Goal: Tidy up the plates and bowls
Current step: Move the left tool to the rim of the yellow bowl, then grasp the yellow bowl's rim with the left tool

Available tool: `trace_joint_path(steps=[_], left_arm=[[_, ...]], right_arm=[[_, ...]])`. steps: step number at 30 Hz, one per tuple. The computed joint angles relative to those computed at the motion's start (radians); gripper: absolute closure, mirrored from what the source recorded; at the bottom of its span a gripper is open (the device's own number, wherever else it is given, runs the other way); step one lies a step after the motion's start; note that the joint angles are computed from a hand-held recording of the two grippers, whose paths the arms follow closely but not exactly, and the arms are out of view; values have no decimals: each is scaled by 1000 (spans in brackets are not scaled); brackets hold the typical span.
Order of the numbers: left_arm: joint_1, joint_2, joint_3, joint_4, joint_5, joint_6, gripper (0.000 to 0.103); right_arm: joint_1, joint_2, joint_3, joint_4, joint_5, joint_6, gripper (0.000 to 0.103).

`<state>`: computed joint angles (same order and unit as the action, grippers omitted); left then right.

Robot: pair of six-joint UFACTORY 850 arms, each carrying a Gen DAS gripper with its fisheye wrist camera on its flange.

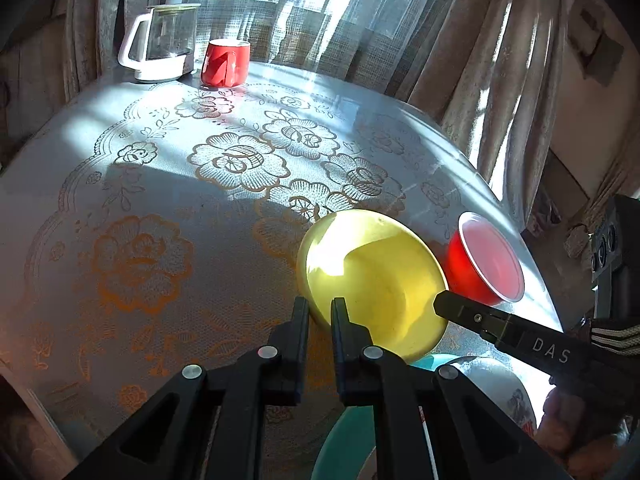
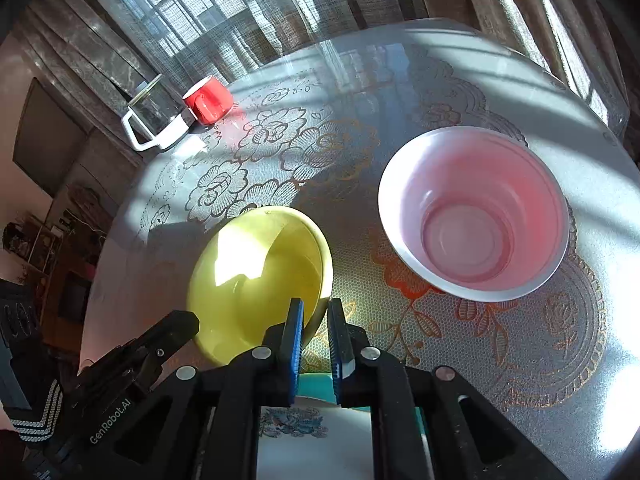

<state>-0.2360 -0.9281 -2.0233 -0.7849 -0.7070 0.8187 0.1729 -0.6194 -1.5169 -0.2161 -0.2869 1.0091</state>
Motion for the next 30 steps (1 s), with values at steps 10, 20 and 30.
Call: trace_joint_path(steps=[10, 20, 30], left_arm=[[25, 76, 112, 15, 78, 25, 93], [54, 28, 36, 38, 42, -111, 61], [71, -16, -23, 41, -12, -116, 63]], right_arm=[[43, -77, -126, 109, -56, -179, 91], [45, -103, -164, 74, -91, -165, 89], [46, -120, -186, 77, -110, -178, 89]])
